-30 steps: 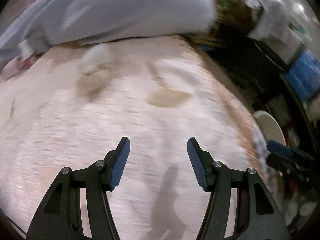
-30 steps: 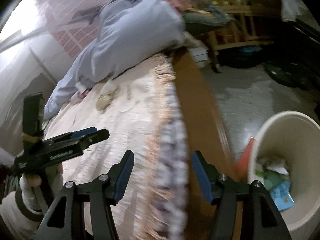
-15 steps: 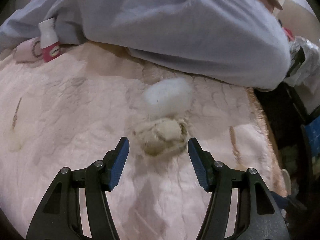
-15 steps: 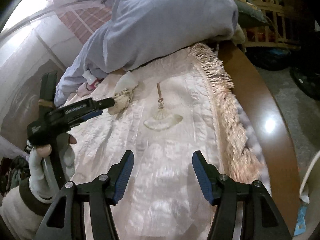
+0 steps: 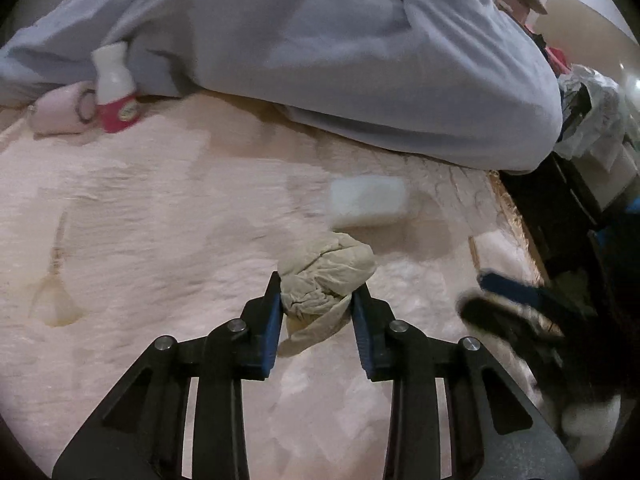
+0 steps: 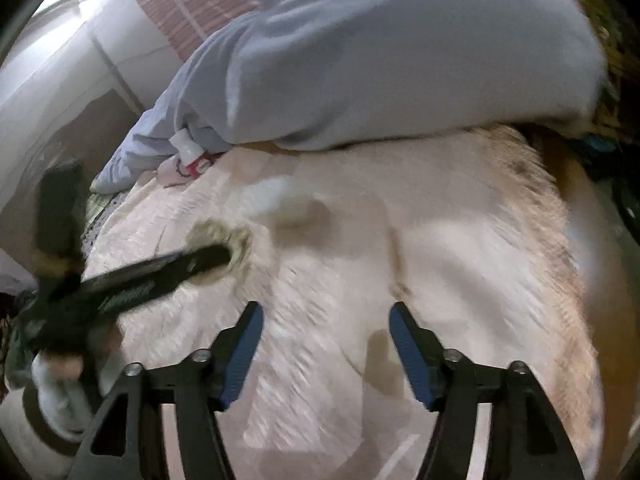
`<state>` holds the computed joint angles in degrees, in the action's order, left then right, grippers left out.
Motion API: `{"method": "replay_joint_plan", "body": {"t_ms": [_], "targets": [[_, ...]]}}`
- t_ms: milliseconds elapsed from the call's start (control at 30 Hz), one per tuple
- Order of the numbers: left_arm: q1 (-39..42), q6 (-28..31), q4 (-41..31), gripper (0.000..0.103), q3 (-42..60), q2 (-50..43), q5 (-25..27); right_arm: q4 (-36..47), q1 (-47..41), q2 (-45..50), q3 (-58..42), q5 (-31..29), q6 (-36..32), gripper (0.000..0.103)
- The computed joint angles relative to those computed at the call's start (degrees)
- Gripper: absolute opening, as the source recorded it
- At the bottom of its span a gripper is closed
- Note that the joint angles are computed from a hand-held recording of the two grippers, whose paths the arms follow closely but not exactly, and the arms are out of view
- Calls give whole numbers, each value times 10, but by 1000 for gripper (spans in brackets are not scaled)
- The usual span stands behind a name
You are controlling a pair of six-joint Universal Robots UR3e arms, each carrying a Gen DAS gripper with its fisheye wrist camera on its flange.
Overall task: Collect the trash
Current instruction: 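Grasp the beige cloth with the left gripper while the right grasps the white sponge, then carry the beige cloth and white sponge over the bucket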
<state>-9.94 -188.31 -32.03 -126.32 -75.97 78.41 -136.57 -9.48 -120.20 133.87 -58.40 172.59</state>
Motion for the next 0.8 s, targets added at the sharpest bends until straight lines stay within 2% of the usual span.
{"method": "replay_joint_plan", "body": {"t_ms": [67, 200, 300, 367, 500, 533, 567, 667, 800], "targets": [[12, 11, -35, 29, -15, 46, 3, -96, 71, 108, -41, -37, 55, 67], [75, 46, -83, 29, -56, 126, -35, -176, 165, 249, -133, -112, 115, 67], [75, 43, -75, 29, -69, 129, -39, -206, 214, 331, -205, -169, 157, 70], [77, 44, -76, 29, -71, 130, -42, -212, 235, 374, -250, -194, 176, 76], [79, 40, -75, 29, -72, 125, -47, -174, 265, 444, -327, -256, 189, 73], [81, 41, -76, 29, -73, 126, -49, -180, 263, 449, -324, -256, 191, 49], [80, 40, -76, 29, -74, 128, -50, -190, 259, 440, -308, -253, 190, 42], [65, 25, -77, 29, -73, 129, -42, -219, 228, 380, -235, -201, 184, 42], [31, -2, -90, 29, -61, 138, -32, -185, 187, 251, -137, -140, 153, 42]]}}
